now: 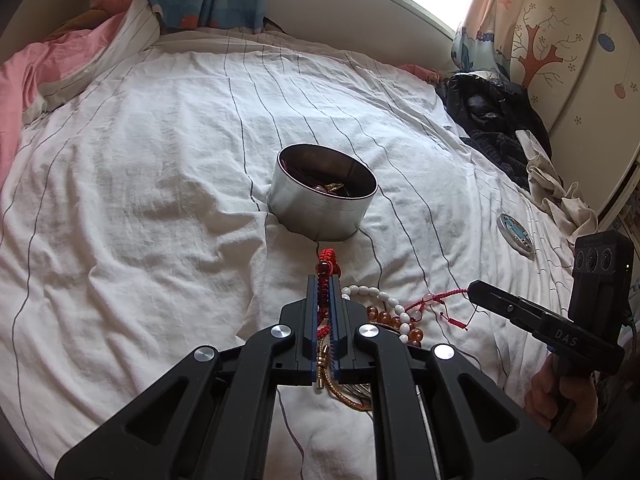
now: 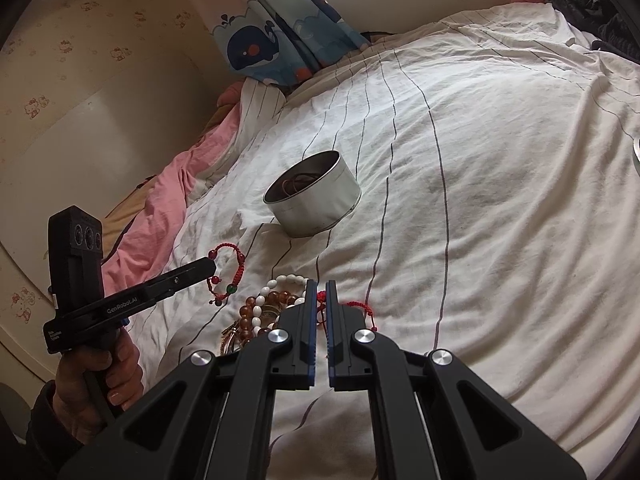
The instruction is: Organize jewelry
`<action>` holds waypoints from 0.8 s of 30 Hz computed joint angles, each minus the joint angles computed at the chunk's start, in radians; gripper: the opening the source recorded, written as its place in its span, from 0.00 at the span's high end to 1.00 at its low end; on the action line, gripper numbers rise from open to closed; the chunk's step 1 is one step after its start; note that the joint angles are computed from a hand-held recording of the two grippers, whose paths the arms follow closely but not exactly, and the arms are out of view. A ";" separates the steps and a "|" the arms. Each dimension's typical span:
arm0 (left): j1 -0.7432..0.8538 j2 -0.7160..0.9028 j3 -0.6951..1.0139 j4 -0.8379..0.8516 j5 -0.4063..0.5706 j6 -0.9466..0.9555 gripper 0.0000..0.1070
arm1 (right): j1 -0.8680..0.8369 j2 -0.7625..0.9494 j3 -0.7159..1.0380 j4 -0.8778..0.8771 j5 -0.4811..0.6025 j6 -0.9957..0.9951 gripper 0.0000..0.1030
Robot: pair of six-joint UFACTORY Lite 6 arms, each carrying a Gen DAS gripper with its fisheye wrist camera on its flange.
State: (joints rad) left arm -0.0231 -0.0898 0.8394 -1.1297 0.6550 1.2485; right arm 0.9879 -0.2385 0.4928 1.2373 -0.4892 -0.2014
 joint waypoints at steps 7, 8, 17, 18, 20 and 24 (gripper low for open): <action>-0.004 -0.002 -0.004 -0.010 0.000 0.008 0.96 | -0.009 -0.021 -0.016 -0.072 0.002 0.072 0.95; -0.004 -0.002 -0.006 -0.012 -0.001 0.010 0.96 | -0.010 -0.022 -0.016 -0.081 0.001 0.080 0.95; -0.020 -0.008 -0.016 -0.018 -0.017 0.024 0.95 | -0.017 -0.024 0.004 -0.172 0.002 0.122 0.95; -0.021 -0.008 -0.017 -0.016 -0.019 0.022 0.96 | -0.017 -0.026 0.004 -0.180 0.002 0.126 0.95; -0.024 -0.010 -0.018 -0.012 -0.023 0.021 0.96 | -0.018 -0.026 0.005 -0.196 0.004 0.137 0.95; -0.030 -0.015 -0.020 -0.007 -0.031 0.021 0.96 | -0.016 -0.026 0.008 -0.204 0.004 0.142 0.95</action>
State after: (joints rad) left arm -0.0531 -0.1049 0.8195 -1.1363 0.6245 1.2691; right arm 0.9716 -0.2649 0.5007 1.0335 -0.4850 -0.0590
